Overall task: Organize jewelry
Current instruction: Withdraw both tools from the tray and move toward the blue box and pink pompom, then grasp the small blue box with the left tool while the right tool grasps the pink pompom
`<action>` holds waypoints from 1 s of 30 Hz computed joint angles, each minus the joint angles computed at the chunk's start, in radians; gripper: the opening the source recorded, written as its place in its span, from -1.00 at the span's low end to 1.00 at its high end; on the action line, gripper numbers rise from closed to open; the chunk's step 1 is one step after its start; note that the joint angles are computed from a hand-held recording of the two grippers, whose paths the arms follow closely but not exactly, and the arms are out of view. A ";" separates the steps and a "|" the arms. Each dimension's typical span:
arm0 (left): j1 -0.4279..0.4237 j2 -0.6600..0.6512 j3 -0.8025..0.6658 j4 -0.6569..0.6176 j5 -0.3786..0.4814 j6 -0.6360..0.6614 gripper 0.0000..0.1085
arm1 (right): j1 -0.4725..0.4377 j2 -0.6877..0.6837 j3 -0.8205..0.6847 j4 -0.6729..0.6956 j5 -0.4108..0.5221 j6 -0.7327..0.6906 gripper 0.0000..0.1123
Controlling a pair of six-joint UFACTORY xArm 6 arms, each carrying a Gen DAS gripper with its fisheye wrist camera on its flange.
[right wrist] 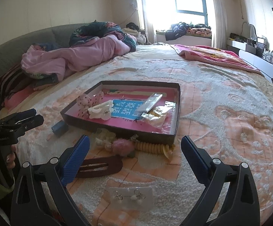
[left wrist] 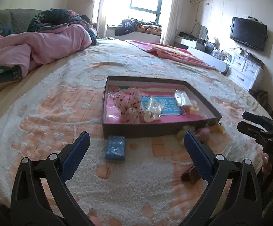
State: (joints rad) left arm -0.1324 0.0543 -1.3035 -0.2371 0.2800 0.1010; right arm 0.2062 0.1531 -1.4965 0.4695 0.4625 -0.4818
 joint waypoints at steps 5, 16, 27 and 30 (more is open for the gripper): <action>0.014 0.006 0.012 0.065 0.009 -0.054 0.68 | 0.013 0.008 0.009 -0.011 0.006 -0.001 0.68; 0.024 0.038 -0.005 0.078 0.029 -0.072 0.68 | 0.031 0.072 -0.036 -0.072 0.026 0.047 0.50; 0.034 0.084 -0.035 0.146 0.044 -0.140 0.68 | 0.039 0.160 -0.119 -0.125 0.073 0.117 0.16; 0.037 0.095 -0.042 0.171 0.042 -0.162 0.68 | 0.040 0.185 -0.146 -0.138 0.085 0.142 0.04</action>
State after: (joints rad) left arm -0.0954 0.1491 -1.3460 -0.0662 0.3218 -0.0607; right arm 0.2464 0.3377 -1.6425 0.3316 0.5478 -0.3396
